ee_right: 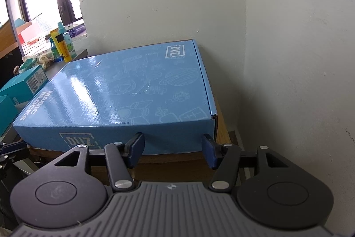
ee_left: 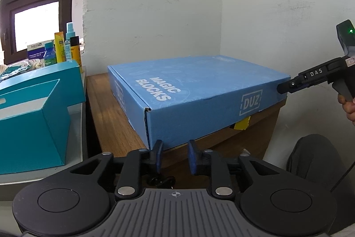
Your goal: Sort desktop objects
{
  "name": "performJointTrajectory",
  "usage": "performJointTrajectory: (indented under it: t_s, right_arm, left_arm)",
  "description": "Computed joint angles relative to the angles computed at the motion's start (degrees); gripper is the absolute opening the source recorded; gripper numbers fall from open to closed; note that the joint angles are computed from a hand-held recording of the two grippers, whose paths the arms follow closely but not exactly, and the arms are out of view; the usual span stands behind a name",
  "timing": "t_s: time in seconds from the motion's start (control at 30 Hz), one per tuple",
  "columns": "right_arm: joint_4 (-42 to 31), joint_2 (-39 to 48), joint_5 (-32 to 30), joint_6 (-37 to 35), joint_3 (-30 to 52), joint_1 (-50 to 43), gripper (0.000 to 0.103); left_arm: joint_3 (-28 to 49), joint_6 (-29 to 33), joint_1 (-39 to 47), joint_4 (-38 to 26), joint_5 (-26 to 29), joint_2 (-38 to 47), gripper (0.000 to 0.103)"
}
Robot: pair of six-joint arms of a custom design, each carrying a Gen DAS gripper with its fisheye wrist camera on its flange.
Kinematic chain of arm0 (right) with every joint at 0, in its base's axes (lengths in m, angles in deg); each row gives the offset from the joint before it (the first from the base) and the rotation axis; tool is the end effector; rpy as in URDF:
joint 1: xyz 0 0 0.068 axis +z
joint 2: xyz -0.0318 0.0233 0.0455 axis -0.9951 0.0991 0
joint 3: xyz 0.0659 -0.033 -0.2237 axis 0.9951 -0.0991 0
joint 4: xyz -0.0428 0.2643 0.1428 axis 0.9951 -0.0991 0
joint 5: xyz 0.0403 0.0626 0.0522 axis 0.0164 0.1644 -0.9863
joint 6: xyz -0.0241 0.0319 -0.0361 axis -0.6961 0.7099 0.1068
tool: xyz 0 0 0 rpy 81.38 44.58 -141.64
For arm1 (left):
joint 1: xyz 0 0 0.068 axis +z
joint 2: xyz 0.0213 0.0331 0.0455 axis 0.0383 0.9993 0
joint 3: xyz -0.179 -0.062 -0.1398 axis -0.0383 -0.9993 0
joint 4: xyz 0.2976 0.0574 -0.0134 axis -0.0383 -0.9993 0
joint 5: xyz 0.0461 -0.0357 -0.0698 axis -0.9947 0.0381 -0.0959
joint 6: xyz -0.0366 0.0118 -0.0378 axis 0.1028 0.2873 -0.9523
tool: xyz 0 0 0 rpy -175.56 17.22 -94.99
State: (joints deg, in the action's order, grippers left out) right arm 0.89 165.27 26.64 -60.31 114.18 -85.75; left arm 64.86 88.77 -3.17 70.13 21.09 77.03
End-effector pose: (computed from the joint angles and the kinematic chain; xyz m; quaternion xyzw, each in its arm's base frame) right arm 0.3434 0.0053 0.1554 -0.1338 0.8843 0.1479 0.4222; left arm 0.2267 -0.0239 0.1299 0.0815 0.8463 -0.0415 0.5249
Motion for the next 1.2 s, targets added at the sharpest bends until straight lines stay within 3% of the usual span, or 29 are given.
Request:
performJointTrajectory:
  t_s: [0.3, 0.5, 0.7, 0.87, 1.0, 1.2]
  right_arm:
    - [-1.0, -4.0, 0.9, 1.0, -2.4, 0.8, 0.064]
    - [-1.9, -9.4, 0.9, 1.4, -6.1, 1.5, 0.065]
    - [-3.5, -14.6, 0.6, 1.6, -9.4, 2.6, 0.067]
    - [-4.3, -20.1, 0.7, 2.4, -12.7, 3.9, 0.071]
    - [-5.3, -24.9, 1.6, 2.6, -15.3, 5.3, 0.076]
    - [-8.1, -33.6, 2.7, 2.9, -19.6, 7.6, 0.091]
  left_arm:
    - [0.8, -1.4, -0.6, -5.8, -0.3, -4.3, 0.035]
    - [0.9, -2.7, -2.9, -10.1, -4.4, -9.4, 0.040]
    - [1.9, -4.8, -3.4, -15.5, -5.2, -12.5, 0.041]
    - [1.5, -5.1, -4.9, -19.4, -7.2, -16.8, 0.048]
    - [1.4, -5.9, -5.7, -22.6, -7.8, -20.1, 0.055]
    - [0.5, -7.6, -8.6, -26.7, -11.0, -26.0, 0.089]
